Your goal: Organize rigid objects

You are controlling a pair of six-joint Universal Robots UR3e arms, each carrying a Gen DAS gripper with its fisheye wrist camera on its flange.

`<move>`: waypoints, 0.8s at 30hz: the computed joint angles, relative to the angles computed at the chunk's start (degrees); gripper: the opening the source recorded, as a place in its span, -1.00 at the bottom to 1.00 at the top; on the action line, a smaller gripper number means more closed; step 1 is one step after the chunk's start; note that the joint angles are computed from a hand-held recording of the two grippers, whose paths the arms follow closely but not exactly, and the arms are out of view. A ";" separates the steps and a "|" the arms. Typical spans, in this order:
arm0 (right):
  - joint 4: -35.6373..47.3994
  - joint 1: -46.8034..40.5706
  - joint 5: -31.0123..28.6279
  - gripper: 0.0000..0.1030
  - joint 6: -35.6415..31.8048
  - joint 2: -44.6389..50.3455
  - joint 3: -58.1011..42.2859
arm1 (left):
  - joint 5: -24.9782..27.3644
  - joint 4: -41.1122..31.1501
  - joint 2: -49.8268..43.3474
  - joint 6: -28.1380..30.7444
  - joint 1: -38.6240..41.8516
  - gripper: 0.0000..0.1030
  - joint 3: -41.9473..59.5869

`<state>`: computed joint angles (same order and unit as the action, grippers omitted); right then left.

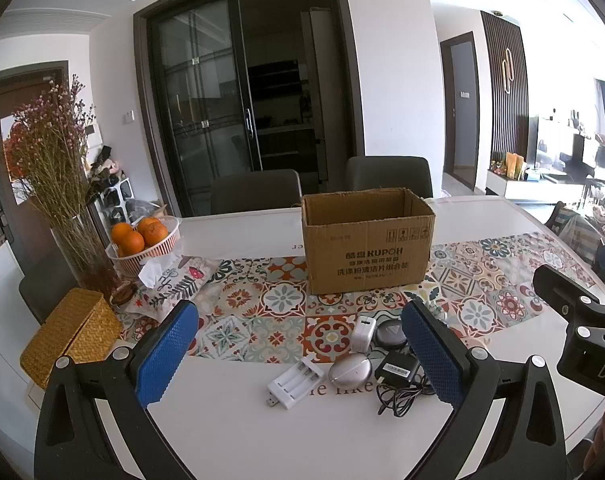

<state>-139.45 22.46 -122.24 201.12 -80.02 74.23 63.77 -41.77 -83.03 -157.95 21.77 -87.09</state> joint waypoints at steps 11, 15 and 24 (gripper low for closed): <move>-1.25 -0.20 0.23 1.00 0.15 -0.04 1.56 | 0.53 0.09 -0.66 0.63 -0.69 1.00 -0.50; -1.74 0.10 -0.06 1.00 0.82 -0.34 3.19 | 1.60 -2.29 -2.20 1.29 -1.73 1.00 1.67; 6.48 -1.34 2.74 1.00 3.50 1.78 -0.95 | 4.40 -13.00 -7.45 4.20 -4.21 1.00 8.55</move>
<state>-132.97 21.12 -119.50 204.62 -78.24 73.28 68.17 -54.77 -90.49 -153.75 17.57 -78.55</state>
